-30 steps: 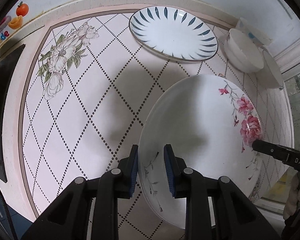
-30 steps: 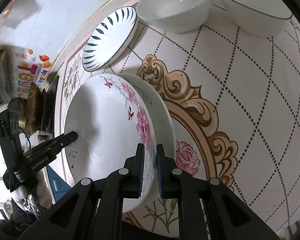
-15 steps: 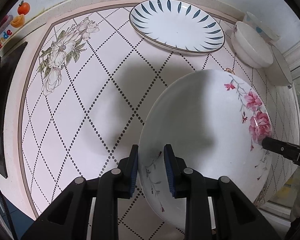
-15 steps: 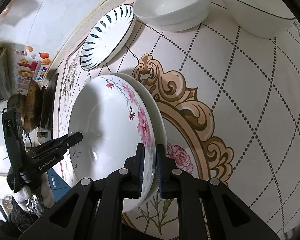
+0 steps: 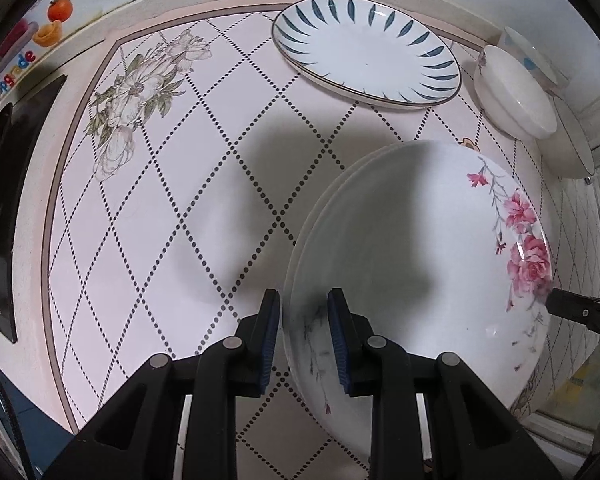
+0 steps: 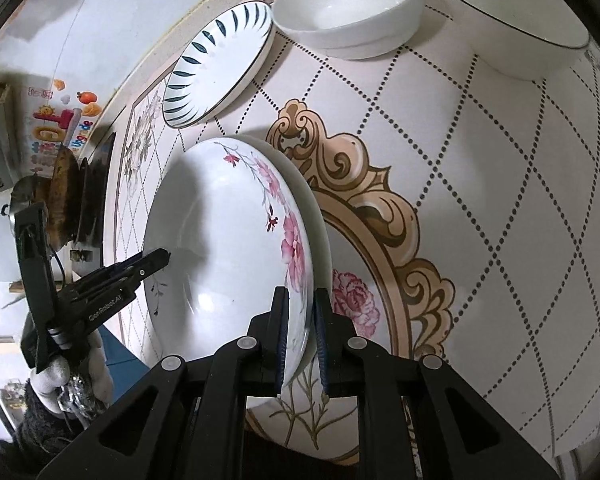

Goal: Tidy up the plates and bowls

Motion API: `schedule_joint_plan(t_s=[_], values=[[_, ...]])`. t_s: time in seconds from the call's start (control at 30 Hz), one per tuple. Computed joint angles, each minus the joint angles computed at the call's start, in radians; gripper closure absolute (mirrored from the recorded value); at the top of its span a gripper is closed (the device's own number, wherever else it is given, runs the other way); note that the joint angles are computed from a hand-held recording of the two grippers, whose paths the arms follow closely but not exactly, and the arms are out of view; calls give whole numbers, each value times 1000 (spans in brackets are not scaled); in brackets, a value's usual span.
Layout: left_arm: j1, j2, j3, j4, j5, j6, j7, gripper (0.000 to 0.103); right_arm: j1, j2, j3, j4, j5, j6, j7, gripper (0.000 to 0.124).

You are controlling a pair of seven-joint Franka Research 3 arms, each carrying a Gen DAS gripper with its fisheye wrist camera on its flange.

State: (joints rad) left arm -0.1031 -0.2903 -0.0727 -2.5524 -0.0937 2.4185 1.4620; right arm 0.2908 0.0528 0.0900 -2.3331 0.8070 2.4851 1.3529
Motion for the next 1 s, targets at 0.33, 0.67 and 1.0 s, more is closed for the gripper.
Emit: schedule_joint_plan(t_s=[0.33, 0.67, 1.0], values=[[12, -67, 47, 68, -60, 16, -53, 68, -28, -40, -27, 62, 86, -49, -57, 90], [105, 346, 22, 475, -123, -25, 98, 65, -9, 225, 6, 371, 54, 69, 183, 80], [178, 670, -71, 817, -34, -128, 224, 65, 70, 439, -22, 590, -305, 134, 541, 83]])
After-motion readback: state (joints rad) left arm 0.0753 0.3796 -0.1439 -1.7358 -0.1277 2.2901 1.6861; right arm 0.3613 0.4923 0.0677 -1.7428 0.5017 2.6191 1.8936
